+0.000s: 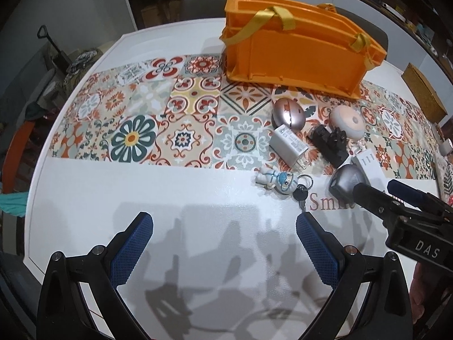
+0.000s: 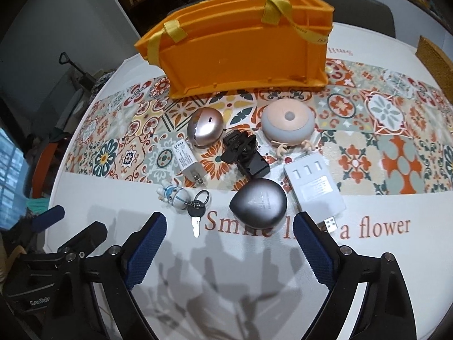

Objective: Organize rigid objects
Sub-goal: 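Reach the right gripper to the dark grey egg-shaped gadget and grasp it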

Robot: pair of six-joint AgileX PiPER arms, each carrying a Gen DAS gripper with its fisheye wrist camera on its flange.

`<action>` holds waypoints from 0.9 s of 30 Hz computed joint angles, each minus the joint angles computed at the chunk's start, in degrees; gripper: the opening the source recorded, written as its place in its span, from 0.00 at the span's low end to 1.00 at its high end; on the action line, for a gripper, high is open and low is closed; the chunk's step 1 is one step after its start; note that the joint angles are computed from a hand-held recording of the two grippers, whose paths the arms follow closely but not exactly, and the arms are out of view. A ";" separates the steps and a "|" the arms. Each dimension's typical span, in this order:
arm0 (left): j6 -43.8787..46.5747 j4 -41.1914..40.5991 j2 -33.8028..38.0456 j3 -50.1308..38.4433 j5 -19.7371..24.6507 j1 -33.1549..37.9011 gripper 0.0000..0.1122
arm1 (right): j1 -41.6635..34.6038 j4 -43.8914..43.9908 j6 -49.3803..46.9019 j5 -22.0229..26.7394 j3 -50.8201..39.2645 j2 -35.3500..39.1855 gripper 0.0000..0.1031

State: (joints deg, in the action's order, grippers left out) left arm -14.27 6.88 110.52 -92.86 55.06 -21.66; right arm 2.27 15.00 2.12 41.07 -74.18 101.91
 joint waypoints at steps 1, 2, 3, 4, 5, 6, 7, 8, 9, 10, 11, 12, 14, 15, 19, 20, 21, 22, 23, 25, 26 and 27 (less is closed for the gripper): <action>-0.01 -0.21 0.22 0.11 0.05 0.10 0.92 | -0.26 0.80 -0.77 0.07 -0.19 0.60 0.86; 0.07 -0.67 0.67 0.03 0.25 0.24 0.92 | -0.39 0.82 -0.78 0.52 -0.65 1.43 0.85; 0.22 -1.05 1.00 0.01 0.32 0.42 0.92 | -0.37 0.54 -0.54 0.72 -0.98 2.02 0.83; 0.13 -1.22 1.37 0.06 0.34 0.48 0.92 | -0.40 0.54 -0.64 0.60 -1.00 2.42 0.81; 0.04 -1.20 1.57 0.05 0.41 0.48 0.92 | -0.33 0.23 -0.42 0.64 -1.25 3.05 0.81; -0.09 -1.13 1.78 0.09 0.39 0.46 0.92 | -0.25 -0.23 -0.08 0.68 -1.41 3.50 0.81; -0.22 -1.06 2.04 -0.02 0.41 0.45 0.92 | -0.19 -0.60 0.23 0.67 -1.53 3.93 0.80; -0.36 -0.99 2.37 -0.24 0.51 0.48 0.92 | -0.20 -0.74 0.39 0.75 -1.69 4.42 0.80; -0.43 -0.98 2.56 -0.30 0.49 0.52 0.92 | -0.24 -0.75 0.40 1.01 -1.91 4.84 0.80; -0.53 -0.96 2.80 -0.41 0.44 0.55 0.92 | -0.26 -0.68 0.32 1.11 -2.08 5.32 0.80; -0.62 -0.85 3.07 -0.64 0.54 0.54 0.92 | -0.21 -0.88 0.44 1.14 -2.25 5.81 0.80; -0.62 -0.84 3.43 -0.94 0.71 0.50 0.92 | -0.10 -1.18 0.71 1.19 -2.43 6.23 0.80; -0.53 -0.89 3.97 -1.30 0.92 0.46 0.92 | 0.10 -1.75 1.03 0.91 -2.68 7.00 0.79; -0.50 -0.95 4.22 -1.38 0.96 0.39 0.92 | 0.24 -2.44 1.46 0.64 -2.75 7.31 0.79; 0.03 -1.53 5.59 -2.11 1.22 0.27 0.92 | 0.37 -3.95 2.31 0.34 -3.67 8.76 0.79; 0.00 -1.52 5.86 -2.23 1.27 0.19 0.92 | 0.43 -4.39 2.59 0.34 -3.95 9.11 0.79; 0.11 -1.64 6.26 -2.62 1.58 0.17 0.92 | 0.52 -5.03 2.97 0.24 -4.13 9.44 0.79; 0.10 -1.62 6.64 -2.89 1.66 0.14 0.92 | 0.57 -5.68 3.25 0.10 -4.30 9.81 0.79; 0.08 -1.59 6.86 -3.06 1.72 0.11 0.92 | 0.79 -6.27 3.81 -0.02 -4.38 10.03 0.79; -0.07 -1.24 7.34 -3.47 1.83 0.05 0.92 | 0.82 -6.80 4.38 -0.29 -4.50 10.47 0.79; -0.21 -0.97 7.47 -3.55 1.81 0.02 0.92 | 0.84 -6.86 4.40 -0.40 -4.58 10.70 0.79; -0.39 -0.61 7.69 -3.72 1.81 -0.03 0.92 | 0.96 -7.25 4.69 -0.56 -4.66 10.94 0.79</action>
